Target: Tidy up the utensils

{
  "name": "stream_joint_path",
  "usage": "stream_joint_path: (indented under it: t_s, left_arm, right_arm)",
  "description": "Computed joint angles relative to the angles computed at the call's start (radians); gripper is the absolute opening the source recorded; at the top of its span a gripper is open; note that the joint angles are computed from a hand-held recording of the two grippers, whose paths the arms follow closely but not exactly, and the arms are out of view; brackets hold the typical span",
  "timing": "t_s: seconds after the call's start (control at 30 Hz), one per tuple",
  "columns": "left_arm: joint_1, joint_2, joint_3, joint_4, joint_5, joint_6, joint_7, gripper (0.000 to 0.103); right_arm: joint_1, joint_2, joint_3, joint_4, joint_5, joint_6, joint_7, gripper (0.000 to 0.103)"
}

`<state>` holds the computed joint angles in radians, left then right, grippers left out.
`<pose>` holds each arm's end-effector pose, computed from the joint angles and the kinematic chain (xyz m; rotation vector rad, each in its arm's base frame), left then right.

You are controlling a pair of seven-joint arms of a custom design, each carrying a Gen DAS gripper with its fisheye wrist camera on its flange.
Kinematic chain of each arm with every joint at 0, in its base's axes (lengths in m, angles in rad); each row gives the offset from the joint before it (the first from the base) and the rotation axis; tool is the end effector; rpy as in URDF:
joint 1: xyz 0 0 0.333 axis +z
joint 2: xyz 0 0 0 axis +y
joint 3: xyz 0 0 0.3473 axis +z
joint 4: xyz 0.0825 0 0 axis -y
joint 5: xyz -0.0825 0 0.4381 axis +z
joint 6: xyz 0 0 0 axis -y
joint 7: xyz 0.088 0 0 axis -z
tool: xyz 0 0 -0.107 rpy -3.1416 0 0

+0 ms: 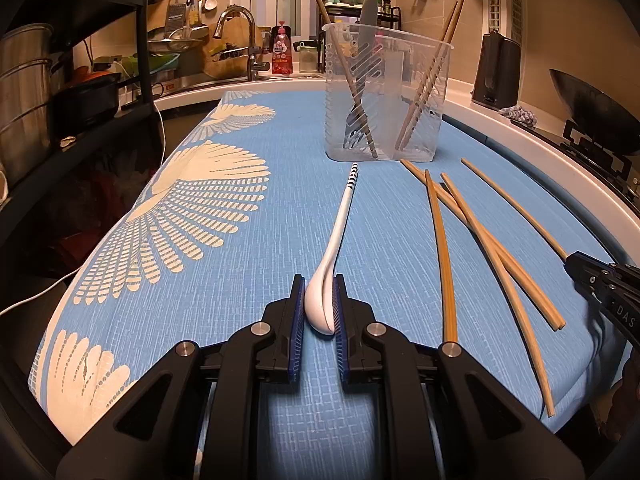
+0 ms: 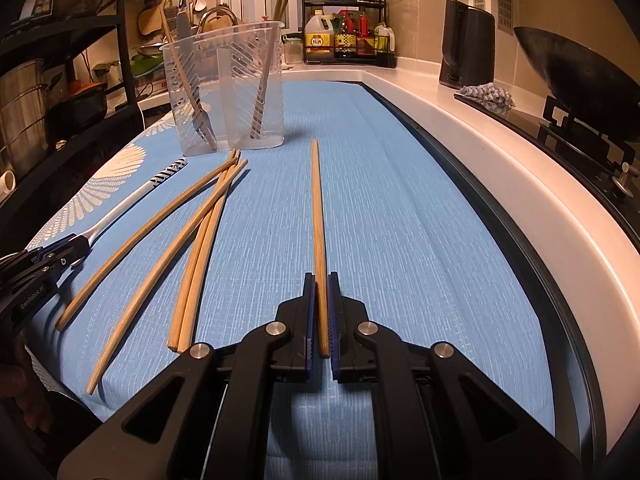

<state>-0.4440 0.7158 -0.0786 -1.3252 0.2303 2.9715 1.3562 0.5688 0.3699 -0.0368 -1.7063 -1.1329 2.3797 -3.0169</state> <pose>0.7441 -0.4223 0.4230 -1.2862 2.0967 -1.0738 0.6448 0.3723 0.4167 -1.3310 2.0255 -0.9942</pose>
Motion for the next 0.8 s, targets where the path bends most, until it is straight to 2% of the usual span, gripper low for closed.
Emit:
stream_joint_path:
  t_s: [0.33, 0.47, 0.63, 0.8]
  left_arm:
    - [-0.006, 0.000, 0.001, -0.005, 0.011, 0.011, 0.003, 0.014]
    - [0.014, -0.001, -0.027, -0.010, -0.005, 0.014, 0.027, 0.014]
    - [0.014, -0.002, -0.028, -0.017, -0.012, 0.026, 0.044, 0.014]
    - [0.018, -0.013, -0.030, -0.037, -0.025, 0.039, 0.055, 0.014]
  right_arm:
    - [0.027, 0.015, -0.008, 0.007, -0.079, -0.045, 0.043, 0.006]
    - [0.034, 0.022, -0.004, 0.013, -0.101, -0.076, 0.048, 0.005]
    - [0.042, 0.032, -0.001, 0.024, -0.119, -0.112, 0.035, 0.005]
    - [0.039, 0.021, -0.001, 0.004, -0.153, -0.098, 0.054, 0.005]
